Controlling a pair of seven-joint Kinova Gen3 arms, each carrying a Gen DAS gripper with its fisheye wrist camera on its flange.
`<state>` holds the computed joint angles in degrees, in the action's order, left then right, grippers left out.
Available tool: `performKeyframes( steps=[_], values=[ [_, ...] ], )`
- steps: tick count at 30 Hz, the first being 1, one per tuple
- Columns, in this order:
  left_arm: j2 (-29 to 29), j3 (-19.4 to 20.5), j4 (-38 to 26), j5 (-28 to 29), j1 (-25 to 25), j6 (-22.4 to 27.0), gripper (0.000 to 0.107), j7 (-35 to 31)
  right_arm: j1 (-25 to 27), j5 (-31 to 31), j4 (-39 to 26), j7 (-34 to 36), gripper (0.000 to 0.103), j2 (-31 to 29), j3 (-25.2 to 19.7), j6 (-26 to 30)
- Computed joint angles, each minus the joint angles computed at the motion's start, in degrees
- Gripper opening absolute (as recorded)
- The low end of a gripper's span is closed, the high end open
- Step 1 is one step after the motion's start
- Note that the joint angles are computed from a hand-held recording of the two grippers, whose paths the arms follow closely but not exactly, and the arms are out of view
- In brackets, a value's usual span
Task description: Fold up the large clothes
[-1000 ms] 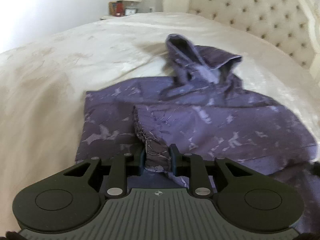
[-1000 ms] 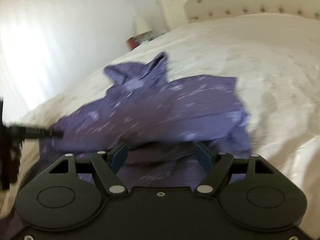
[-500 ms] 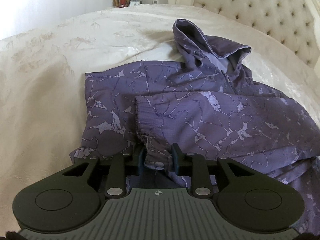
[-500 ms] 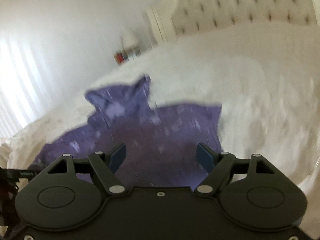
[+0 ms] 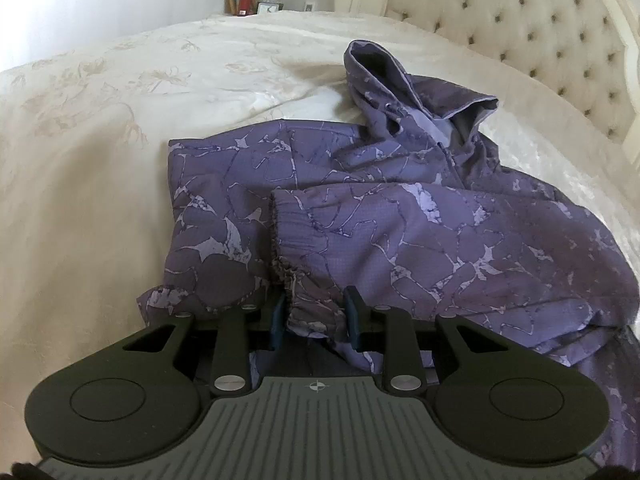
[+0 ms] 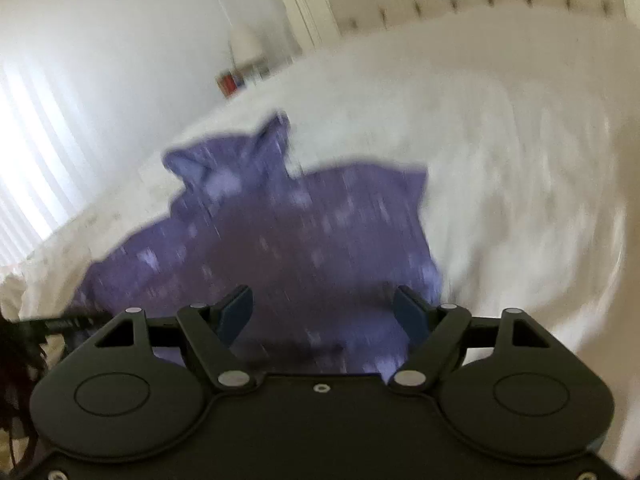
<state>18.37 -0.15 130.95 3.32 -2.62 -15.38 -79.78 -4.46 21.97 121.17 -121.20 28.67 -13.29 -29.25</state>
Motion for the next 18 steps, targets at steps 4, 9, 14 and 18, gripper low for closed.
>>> performKeyframes(
  steps=[4, 9, 14, 18],
  values=[
    [0.14, 0.63, 0.5, -0.61, -0.74, -1.1, 0.029, 0.91, 0.2, 1.23, -3.53, -0.52, 0.083, 0.16, -0.59, 1.12],
    [0.33, 0.9, 1.15, -1.33, -1.23, -2.6, 0.029, 1.58, -0.41, 2.93, -12.87, -0.76, 0.083, 5.04, -1.66, 8.47],
    [0.44, 2.21, 1.95, -3.47, -2.94, -4.06, 0.03, 3.33, -2.4, -0.1, -19.44, 3.33, 0.083, 10.03, -0.84, 15.85],
    [0.49, 1.43, 2.3, -3.55, -1.99, -4.84, 0.033, 2.93, -3.35, -3.78, -18.81, 6.71, 0.085, 11.65, 0.28, 13.42]
  ],
)
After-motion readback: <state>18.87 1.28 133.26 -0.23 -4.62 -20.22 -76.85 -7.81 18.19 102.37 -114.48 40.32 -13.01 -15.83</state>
